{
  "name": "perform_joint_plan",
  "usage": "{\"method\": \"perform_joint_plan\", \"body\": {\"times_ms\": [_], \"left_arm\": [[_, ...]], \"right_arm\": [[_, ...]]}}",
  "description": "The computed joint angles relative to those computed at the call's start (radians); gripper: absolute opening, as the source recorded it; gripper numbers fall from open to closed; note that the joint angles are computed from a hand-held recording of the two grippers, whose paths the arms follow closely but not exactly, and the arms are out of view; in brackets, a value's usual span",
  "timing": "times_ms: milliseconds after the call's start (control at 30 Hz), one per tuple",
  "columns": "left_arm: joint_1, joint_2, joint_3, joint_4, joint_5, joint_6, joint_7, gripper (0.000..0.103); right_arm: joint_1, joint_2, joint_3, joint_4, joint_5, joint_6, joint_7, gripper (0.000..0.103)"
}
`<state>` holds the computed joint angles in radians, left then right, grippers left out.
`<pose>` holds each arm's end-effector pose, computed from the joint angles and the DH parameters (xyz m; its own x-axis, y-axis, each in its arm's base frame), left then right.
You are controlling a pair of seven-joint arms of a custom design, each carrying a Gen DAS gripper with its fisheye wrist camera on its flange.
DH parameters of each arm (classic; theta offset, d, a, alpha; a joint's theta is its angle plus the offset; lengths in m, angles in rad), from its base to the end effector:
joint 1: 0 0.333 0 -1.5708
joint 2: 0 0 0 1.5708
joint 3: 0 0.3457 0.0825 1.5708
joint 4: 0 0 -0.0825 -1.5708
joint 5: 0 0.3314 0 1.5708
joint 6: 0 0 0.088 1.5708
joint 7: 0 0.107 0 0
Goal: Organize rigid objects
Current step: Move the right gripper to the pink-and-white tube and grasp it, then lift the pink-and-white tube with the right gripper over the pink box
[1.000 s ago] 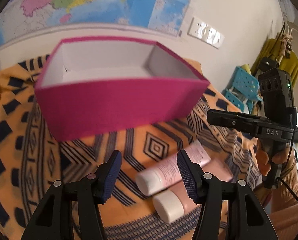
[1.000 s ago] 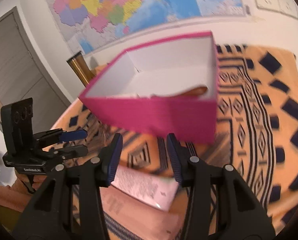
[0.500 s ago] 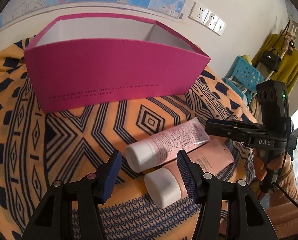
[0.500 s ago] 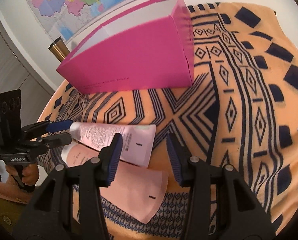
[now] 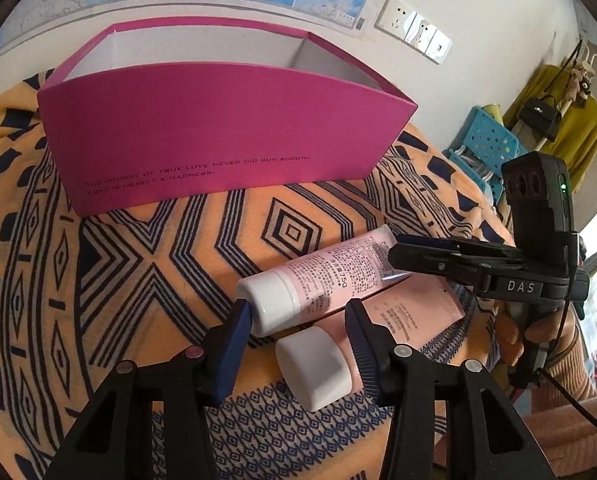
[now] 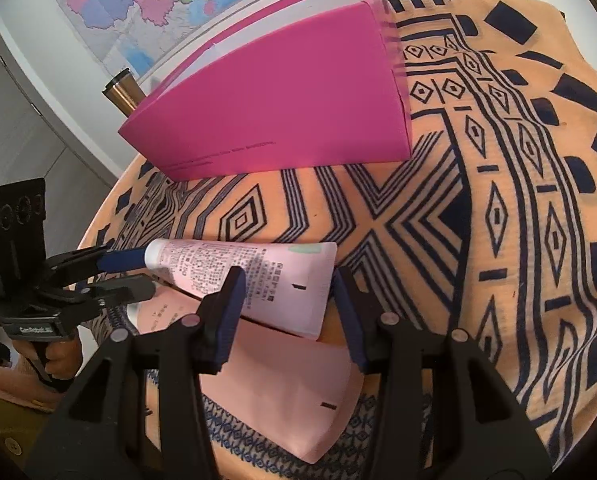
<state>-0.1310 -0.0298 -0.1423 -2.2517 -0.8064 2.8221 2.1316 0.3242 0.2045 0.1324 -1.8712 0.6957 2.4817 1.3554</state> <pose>0.5002 -0.1034 0.4949 -0.2320 -0.9235 0.3054 -0.8092 0.0090 -0.5874 0.5453 0.2582 0.5032 0.2582 -0.8136 -0.5210 -0.9367 -0.0788 -0.3413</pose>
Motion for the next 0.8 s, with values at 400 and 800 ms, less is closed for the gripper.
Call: {"method": "perform_joint_plan", "body": {"times_ms": [400, 800], "left_arm": [[0.011, 0.005, 0.000, -0.003, 0.023, 0.018, -0.059, 0.047], [0.006, -0.013, 0.010, -0.013, 0.022, 0.016, -0.056, 0.035]], "right_arm": [[-0.007, -0.001, 0.006, -0.005, 0.054, -0.001, -0.032, 0.049], [-0.006, -0.006, 0.004, -0.016, 0.071, 0.006, -0.041, 0.049]]}}
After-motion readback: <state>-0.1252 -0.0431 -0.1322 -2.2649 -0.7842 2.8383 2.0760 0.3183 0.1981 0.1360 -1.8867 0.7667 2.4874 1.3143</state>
